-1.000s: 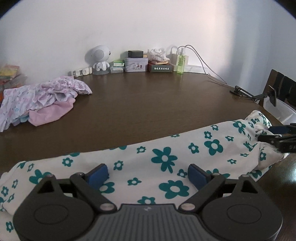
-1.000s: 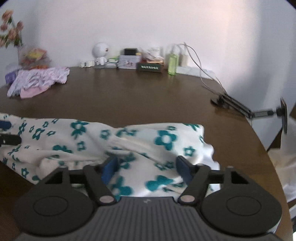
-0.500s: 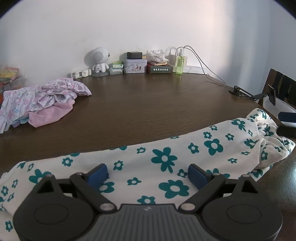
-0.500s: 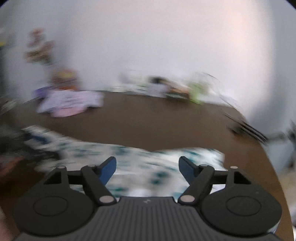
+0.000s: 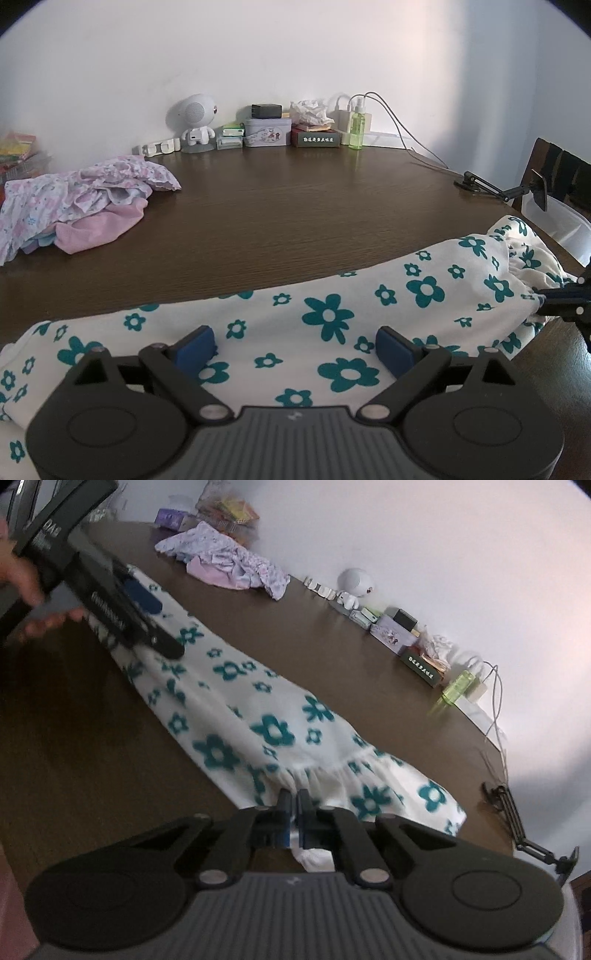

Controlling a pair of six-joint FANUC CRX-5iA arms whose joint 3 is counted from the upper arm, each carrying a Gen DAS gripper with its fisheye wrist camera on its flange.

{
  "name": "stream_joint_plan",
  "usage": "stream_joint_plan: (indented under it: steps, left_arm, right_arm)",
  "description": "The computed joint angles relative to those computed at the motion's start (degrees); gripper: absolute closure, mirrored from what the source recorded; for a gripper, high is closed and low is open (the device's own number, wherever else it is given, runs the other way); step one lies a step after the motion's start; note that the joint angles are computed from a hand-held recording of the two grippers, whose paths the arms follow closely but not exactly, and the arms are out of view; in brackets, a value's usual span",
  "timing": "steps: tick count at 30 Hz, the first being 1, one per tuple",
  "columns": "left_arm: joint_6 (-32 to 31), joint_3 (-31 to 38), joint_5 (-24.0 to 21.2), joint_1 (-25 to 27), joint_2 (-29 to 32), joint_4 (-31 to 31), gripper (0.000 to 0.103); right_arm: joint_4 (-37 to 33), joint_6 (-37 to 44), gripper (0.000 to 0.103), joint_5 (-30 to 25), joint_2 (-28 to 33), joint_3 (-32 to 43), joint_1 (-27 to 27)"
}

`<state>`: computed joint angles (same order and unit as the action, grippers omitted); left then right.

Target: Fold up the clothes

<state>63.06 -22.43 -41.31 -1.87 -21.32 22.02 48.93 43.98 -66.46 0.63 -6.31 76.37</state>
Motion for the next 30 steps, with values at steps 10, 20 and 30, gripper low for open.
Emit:
stream_joint_plan:
  steps: [10,20,30]
  left_arm:
    - [-0.4,-0.2,-0.1,0.1,-0.2,0.5,0.009]
    - [0.0,0.2,-0.4,-0.1,0.0,-0.1,0.009]
    - [-3.1,-0.9,-0.5,0.9,-0.4,2.5,0.008]
  right_arm:
    - [1.4,-9.2,0.056,5.1,-4.9,-3.7,0.3]
    - [3.9,2.5,0.074,0.3,4.8,2.7,-0.2]
    - [7.3,21.4,0.096,-12.4,8.2,3.5,1.5]
